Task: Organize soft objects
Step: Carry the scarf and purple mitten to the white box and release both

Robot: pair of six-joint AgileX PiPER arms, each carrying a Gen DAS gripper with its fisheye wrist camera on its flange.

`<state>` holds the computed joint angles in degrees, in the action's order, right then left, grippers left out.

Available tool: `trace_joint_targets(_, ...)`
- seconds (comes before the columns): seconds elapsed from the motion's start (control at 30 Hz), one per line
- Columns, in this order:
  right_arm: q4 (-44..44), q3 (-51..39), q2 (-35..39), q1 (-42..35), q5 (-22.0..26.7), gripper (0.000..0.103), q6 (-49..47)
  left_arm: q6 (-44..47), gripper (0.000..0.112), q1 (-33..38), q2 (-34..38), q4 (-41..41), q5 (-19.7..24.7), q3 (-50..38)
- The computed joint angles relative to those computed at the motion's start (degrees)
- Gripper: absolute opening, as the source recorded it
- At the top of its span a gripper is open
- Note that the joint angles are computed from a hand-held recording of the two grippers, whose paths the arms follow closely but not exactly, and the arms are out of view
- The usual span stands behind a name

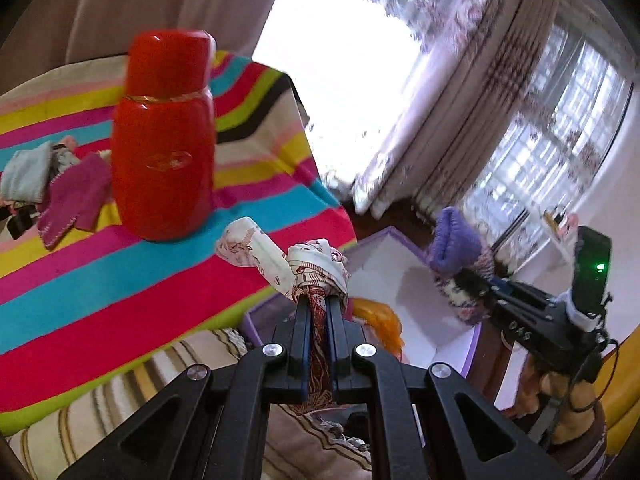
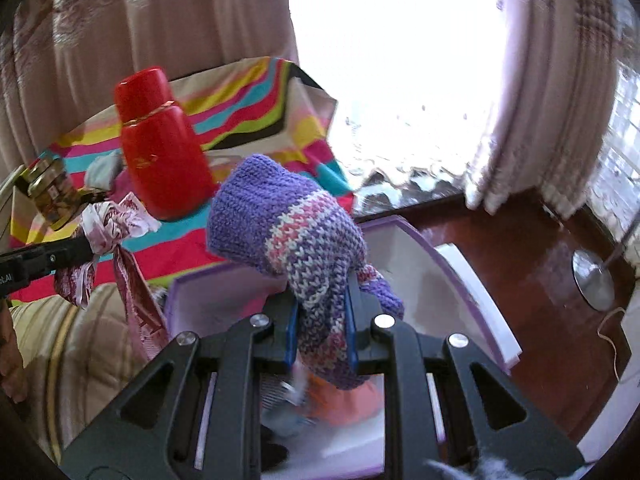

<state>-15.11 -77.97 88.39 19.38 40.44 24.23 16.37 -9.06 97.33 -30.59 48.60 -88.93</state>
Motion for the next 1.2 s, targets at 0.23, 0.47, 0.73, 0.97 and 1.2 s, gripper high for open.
trace_joint_targets(0.23, 4.5, 5.2, -3.0, -3.9, 0.7, 0.022, -7.0, -6.7, 0.013, -2.9, 5.5, 6.9, 3.8, -6.3)
trace_joint_targets(0.47, 8.8, 8.2, -3.5, -3.8, 3.6, 0.022, -16.0, -6.9, 0.046, -1.8, 5.6, 6.4, 3.0, -5.8)
trace_joint_targets(0.73, 11.5, 8.5, -2.1, 0.9, 9.7, 0.039, -26.3, -7.4, 0.047, -0.7, 5.8, 5.4, 2.2, -5.5)
trace_joint_targets(0.97, 7.0, 8.1, -2.2, 3.2, 11.6, 0.064, -23.2, -5.9, 0.046, 1.5, 4.7, 3.0, 1.4, -4.0)
trace_joint_targets(1.2, 7.5, 5.1, -1.6, 2.2, 10.6, 0.066, -21.6, -3.6, 0.047, 6.3, 3.5, -0.7, 1.7, -2.3)
